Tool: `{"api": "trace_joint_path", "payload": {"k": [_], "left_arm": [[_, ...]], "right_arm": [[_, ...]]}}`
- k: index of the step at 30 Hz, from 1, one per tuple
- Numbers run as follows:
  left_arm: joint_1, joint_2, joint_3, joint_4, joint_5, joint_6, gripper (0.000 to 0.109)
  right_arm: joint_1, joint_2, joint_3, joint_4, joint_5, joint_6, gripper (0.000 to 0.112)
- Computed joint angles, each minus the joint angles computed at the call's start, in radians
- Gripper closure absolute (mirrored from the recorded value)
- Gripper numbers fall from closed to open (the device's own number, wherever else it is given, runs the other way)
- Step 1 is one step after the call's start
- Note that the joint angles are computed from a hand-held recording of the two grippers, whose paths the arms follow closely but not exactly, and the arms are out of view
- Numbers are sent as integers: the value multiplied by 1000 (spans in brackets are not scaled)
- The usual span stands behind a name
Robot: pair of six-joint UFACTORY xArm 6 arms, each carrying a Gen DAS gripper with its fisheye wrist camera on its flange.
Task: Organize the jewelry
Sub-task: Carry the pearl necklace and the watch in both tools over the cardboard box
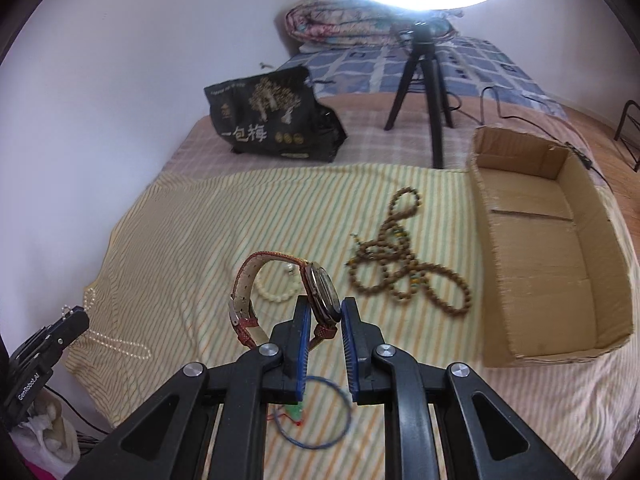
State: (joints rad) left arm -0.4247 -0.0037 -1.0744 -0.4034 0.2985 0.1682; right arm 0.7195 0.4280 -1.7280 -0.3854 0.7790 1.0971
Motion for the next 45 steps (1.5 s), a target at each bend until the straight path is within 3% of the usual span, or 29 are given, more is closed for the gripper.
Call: {"api": "trace_joint_path", "payload": {"k": [23, 34, 45], "left_arm": [[-215, 268, -468, -36, 133, 27, 103], [-281, 487, -765, -17, 239, -15, 103], [-324, 737, -1126, 20, 367, -90, 103]], "right_arm": [[-129, -327, 398, -131, -32, 149, 99], [-219, -362, 448, -148, -31, 124, 99], [-326, -320, 457, -126, -124, 93, 99]]}}
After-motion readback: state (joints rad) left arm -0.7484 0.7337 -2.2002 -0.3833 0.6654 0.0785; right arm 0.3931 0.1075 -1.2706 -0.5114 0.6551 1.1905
